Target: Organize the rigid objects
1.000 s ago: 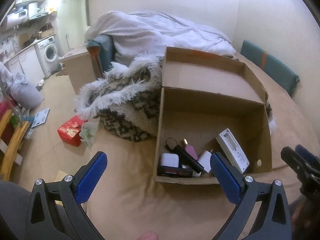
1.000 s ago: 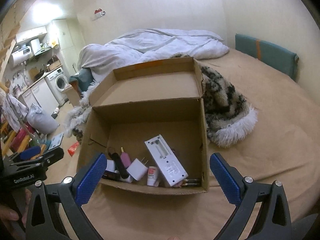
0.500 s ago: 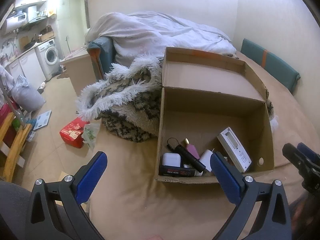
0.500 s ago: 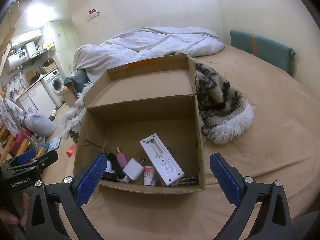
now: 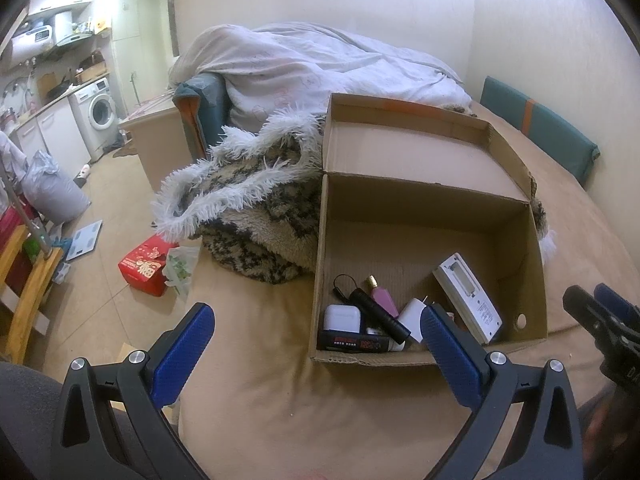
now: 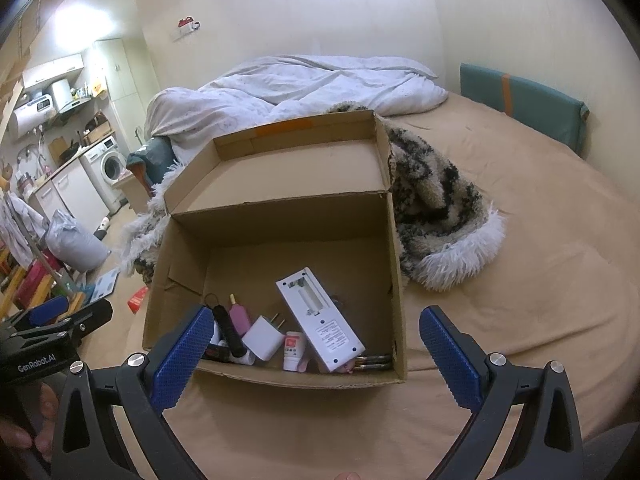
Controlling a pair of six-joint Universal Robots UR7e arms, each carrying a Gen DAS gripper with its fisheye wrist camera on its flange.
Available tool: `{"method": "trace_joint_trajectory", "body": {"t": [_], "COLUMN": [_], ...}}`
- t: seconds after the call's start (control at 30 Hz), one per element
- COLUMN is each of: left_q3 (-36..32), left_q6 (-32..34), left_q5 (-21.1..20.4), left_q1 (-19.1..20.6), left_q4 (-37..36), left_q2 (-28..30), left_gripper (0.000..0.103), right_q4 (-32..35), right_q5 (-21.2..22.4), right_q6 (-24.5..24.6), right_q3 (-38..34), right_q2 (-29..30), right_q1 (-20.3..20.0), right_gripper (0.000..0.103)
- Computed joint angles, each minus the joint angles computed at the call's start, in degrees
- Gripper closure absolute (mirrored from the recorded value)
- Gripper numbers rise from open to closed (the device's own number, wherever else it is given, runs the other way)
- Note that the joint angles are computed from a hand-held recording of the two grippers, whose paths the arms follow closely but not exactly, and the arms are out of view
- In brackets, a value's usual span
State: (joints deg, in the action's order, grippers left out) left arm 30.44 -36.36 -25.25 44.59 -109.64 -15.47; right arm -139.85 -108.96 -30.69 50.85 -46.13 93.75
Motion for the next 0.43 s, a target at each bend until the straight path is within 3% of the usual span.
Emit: {"method": "trace_joint_trajectory", "body": {"t": [0.43], "left_q3": [1.48], "left_q6": [1.08], "left_q5": [1.35], "left_q1": [-0.21], "left_q4": [-1.90], "left_q2": [-0.38], "left_gripper": [0.000], "right_q4": [-0.13], "right_q5": [0.09], "right_q6": [-0.22], "right_q3": [0.24], "right_q2": [-0.13], "right_q1": [0.04], "right_gripper": [0.000]}}
